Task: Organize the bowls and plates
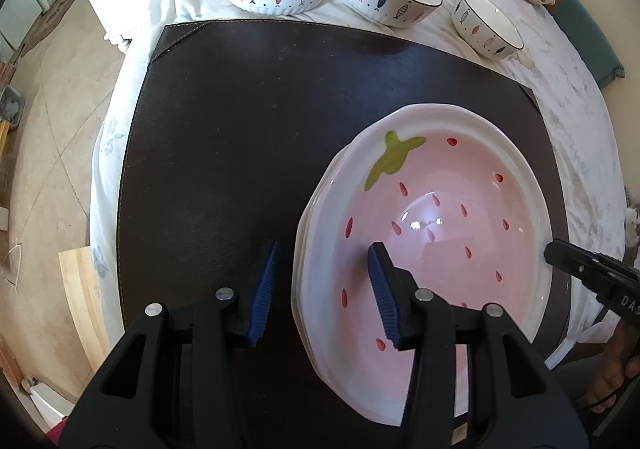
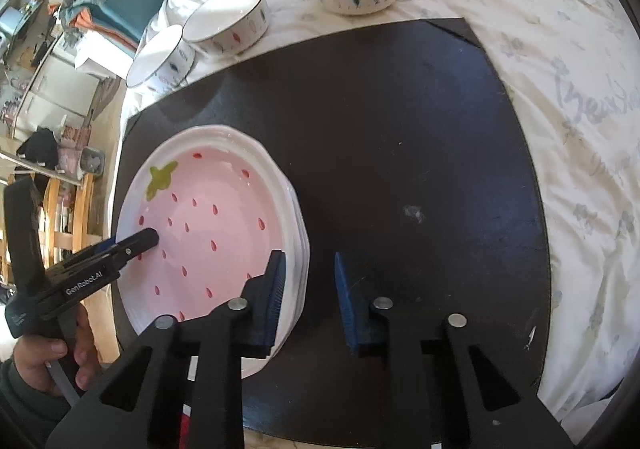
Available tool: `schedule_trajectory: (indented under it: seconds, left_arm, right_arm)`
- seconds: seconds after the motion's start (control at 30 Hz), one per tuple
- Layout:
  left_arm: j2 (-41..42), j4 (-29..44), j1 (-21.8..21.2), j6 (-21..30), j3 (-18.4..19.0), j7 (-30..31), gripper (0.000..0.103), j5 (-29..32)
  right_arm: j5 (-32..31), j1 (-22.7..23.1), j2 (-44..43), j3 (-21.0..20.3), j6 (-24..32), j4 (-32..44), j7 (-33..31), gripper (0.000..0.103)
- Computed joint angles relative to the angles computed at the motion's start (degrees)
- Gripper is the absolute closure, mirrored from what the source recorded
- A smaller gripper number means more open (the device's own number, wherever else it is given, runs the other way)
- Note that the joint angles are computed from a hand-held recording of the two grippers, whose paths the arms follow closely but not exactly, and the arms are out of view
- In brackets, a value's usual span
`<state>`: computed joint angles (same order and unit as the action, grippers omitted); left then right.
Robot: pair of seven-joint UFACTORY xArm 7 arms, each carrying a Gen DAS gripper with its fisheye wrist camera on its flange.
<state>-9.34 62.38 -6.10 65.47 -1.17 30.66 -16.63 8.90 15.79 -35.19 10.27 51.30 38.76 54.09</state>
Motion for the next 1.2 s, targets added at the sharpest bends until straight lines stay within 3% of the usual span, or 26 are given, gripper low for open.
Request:
schedule_trajectory:
  seconds: [0.13,0.23,0.4,0.5,0.53,0.63,0.67,0.73,0.9,1.2]
  left_arm:
    - [-0.2,-0.2,-0.1,0.2,0.0,0.5,0.061,0.1]
    - [-0.3,-0.1,0.0,0.7,-0.1,0.0,0.061,0.6]
    - [-2.6,-1.0,-0.1,0.3,0.0,0.8,0.060,2.0]
    - [-5.6,-2.7,-0.3,-1.4,0.3,2.3,0.052,2.4]
    - [-6.7,-3.3,-0.3,-1.9,0.4,2.7,0.046,2.6]
    - [-9.6,-4.8,-0.5,-3.8,0.7,3.4,0.041,2.9]
    - [-10.7,-5.4,-0.6,-4.6,0.7,3.5,0.040,3.1]
    - [-12.3,-6.5,-0.5,-5.9,0.5,2.7,0.035,4.2]
    - [-15.7,-8.2,-0.2,-9.3,0.4,-0.4,0.034,7.2]
    - [-17.2,-4.9,-1.3,-7.5,2.9,-1.9,0.034,2.4]
  right_arm:
    - [-2.3,0.4,3.1,1.2,1.7,2.9,-1.5,0.091]
    - [-0.2,0.7,2.3,0.1,0.2,1.6,-1.1,0.092]
    - [-1.2,-0.6,-0.3,0.9,0.3,1.2,2.4,0.087]
    - [-0.9,0.0,-0.9,1.4,0.2,1.9,3.1,0.086]
    - [-1.5,-0.1,-0.8,2.2,0.9,2.6,4.0,0.081]
    - [-3.8,-0.4,-0.5,4.2,2.4,4.5,6.4,0.046]
    - [-5.3,-0.6,-0.5,5.5,2.9,5.5,7.4,0.043]
    - [-6.8,-0.2,0.0,6.4,4.2,7.2,8.2,0.043]
    - [-10.0,0.0,0.7,8.6,7.7,11.3,11.8,0.041]
    - [-11.0,0.1,0.2,8.9,15.7,17.2,16.7,0.039]
